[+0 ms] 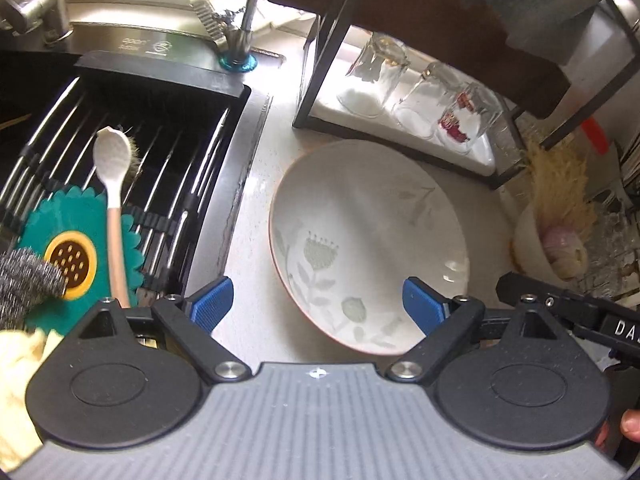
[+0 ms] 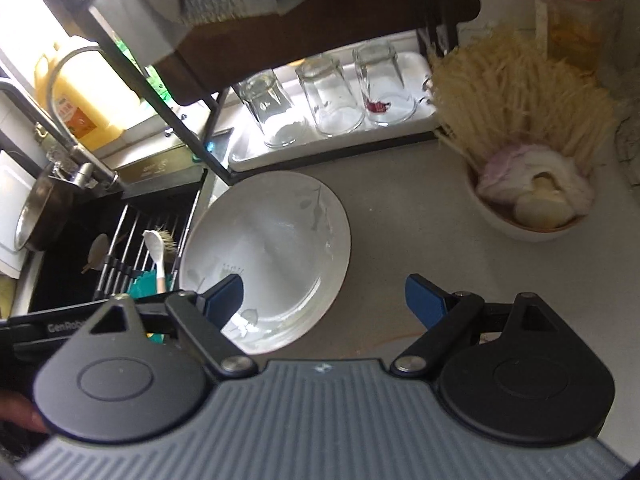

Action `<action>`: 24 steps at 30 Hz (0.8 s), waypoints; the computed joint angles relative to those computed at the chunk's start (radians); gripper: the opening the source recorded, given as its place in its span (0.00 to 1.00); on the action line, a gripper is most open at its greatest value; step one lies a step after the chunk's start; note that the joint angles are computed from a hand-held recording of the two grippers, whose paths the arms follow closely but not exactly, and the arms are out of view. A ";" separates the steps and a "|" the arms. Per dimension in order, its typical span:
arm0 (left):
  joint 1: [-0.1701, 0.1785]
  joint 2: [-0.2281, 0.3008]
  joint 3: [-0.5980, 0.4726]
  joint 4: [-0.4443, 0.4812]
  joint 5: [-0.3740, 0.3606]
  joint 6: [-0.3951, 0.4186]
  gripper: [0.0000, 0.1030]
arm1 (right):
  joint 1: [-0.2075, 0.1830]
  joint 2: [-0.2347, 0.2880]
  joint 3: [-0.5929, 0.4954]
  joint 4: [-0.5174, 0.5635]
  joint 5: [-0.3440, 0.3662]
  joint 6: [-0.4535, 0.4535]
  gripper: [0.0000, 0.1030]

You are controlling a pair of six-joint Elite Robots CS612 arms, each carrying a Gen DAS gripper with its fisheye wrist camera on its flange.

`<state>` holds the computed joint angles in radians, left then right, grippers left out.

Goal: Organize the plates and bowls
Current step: 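Close both grippers on the rim of the second white plate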

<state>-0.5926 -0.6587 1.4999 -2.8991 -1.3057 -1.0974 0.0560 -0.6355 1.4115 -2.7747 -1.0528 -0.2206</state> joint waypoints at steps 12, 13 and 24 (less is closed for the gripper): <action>0.042 0.061 -0.026 -0.138 -0.054 0.143 0.80 | 0.030 0.060 -0.068 -0.010 -0.059 0.039 0.66; 0.043 0.066 -0.030 -0.143 -0.052 0.147 0.77 | 0.033 0.064 -0.072 -0.020 -0.069 0.042 0.66; 0.072 0.101 -0.067 -0.169 -0.082 0.177 0.39 | 0.052 0.090 -0.110 -0.026 -0.120 0.091 0.43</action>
<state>-0.5206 -0.5577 1.4332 -3.0685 -1.3882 -0.9208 0.1083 -0.5452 1.3015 -2.8003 -1.1727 -0.1293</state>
